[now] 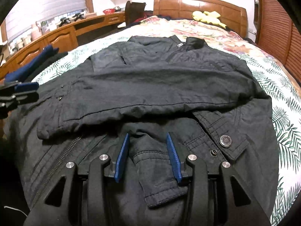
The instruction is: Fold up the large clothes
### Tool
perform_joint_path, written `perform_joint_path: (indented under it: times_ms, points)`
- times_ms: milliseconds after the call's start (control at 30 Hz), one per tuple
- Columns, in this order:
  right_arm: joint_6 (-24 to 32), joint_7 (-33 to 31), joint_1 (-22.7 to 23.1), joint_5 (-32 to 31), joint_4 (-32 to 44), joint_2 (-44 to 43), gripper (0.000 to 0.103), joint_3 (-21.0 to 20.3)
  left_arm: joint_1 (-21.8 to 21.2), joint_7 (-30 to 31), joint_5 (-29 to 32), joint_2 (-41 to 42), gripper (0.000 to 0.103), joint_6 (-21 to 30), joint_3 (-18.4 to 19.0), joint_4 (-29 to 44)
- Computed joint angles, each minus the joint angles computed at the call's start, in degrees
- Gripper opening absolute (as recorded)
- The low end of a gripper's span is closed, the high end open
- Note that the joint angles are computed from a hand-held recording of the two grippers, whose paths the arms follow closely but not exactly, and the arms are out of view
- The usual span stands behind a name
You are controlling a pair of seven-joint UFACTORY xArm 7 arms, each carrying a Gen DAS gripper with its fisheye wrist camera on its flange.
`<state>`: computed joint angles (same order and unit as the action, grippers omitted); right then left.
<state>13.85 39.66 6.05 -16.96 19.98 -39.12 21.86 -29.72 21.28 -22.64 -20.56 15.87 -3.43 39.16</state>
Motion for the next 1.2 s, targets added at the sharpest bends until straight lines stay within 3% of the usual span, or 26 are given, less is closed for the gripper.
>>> perform_joint_path:
  times_ms: [267,567,800,1000,1133,1200]
  points:
    - [-0.06,-0.11,0.34,0.14,0.28,0.27,0.041,-0.37,3.55,-2.84,5.02,-4.13,0.052,1.76,-1.4,-3.65]
    - [0.23,-0.31,0.37,0.19,0.31,0.17,0.041,-0.43,8.54,-3.14,10.57,-12.4,0.052,5.43,1.17,-9.41]
    - [0.27,-0.37,0.4,0.09,0.04,-0.28,0.042,-0.41,9.89,-1.16,10.43,-12.19,0.052,6.27,4.43,-9.99]
    - [11.33,-0.67,5.53,1.36,0.06,-8.53,0.042,-0.47,9.35,1.51,7.84,-10.73,0.052,7.55,5.73,-9.61]
    - [22.82,-2.1,12.31,4.1,-3.19,-20.52,0.042,-1.65,8.81,3.52,6.07,-11.23,0.052,7.43,6.39,-10.28]
    - [28.59,-1.33,13.44,4.82,-4.23,-25.64,0.042,-0.89,8.34,4.57,4.83,-10.88,0.052,7.4,7.04,-10.26]
